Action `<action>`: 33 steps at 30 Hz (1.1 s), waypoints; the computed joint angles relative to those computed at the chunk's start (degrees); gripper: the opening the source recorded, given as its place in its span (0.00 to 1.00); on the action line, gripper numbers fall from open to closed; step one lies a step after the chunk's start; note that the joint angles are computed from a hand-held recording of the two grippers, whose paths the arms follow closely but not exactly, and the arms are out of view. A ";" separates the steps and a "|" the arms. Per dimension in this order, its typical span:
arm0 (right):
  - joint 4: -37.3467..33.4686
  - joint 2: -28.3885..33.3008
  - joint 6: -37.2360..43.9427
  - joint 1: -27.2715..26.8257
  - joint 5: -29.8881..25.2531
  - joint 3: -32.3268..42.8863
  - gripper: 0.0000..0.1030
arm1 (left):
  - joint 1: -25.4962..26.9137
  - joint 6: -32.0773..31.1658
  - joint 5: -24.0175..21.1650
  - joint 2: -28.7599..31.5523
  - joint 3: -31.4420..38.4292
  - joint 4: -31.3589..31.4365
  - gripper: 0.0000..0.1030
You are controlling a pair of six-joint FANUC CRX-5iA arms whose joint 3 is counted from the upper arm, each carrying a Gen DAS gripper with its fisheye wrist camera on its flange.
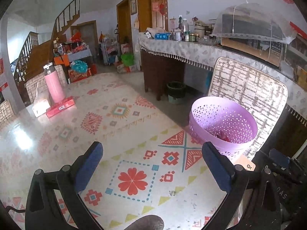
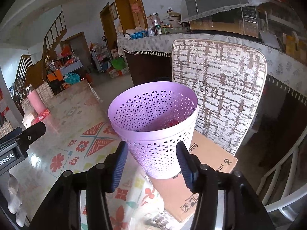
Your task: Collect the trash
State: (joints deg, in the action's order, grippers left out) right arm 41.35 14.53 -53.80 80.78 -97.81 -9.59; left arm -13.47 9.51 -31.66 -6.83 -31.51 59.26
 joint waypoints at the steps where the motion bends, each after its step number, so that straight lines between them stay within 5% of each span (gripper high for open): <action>1: -0.07 -0.09 -0.01 -0.04 0.14 -0.09 0.55 | -0.07 0.06 0.05 0.04 0.01 -0.27 0.99; 33: -0.81 0.38 -0.06 -0.28 -0.45 0.03 0.55 | -0.34 2.74 -1.78 1.21 1.00 -5.01 0.99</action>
State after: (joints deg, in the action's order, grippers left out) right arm 40.54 14.91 -53.87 80.50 -98.26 -9.56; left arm -13.81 12.26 -33.44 -5.62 -30.51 54.25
